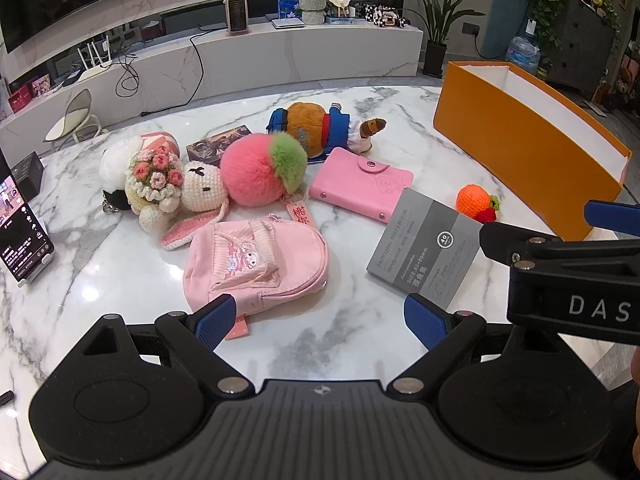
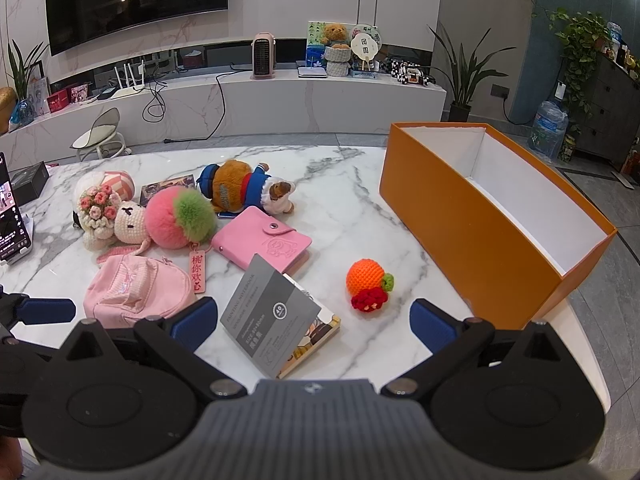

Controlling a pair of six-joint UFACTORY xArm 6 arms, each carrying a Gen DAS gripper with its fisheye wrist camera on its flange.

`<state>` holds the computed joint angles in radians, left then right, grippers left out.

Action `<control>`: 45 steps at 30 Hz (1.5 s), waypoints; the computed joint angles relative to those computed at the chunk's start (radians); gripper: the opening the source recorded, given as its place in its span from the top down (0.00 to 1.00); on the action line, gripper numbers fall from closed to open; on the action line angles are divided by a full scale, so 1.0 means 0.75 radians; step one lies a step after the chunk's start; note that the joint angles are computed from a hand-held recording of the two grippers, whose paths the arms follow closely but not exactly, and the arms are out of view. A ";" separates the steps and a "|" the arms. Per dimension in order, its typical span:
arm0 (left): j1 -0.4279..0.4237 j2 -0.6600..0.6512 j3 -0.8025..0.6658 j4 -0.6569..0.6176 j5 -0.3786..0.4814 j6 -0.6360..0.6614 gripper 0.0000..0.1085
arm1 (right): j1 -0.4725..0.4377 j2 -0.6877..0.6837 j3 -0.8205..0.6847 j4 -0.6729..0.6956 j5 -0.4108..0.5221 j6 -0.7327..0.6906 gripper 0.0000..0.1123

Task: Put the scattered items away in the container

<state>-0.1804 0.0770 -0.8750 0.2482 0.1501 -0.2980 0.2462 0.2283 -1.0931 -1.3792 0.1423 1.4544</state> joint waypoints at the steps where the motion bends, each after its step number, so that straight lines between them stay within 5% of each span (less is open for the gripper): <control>1: 0.000 -0.001 0.000 0.003 0.000 -0.002 0.05 | 0.001 0.001 -0.001 -0.002 0.001 0.002 0.08; 45: -0.001 0.003 0.001 -0.037 -0.002 0.044 0.05 | -0.014 -0.004 0.007 0.053 -0.025 -0.042 0.08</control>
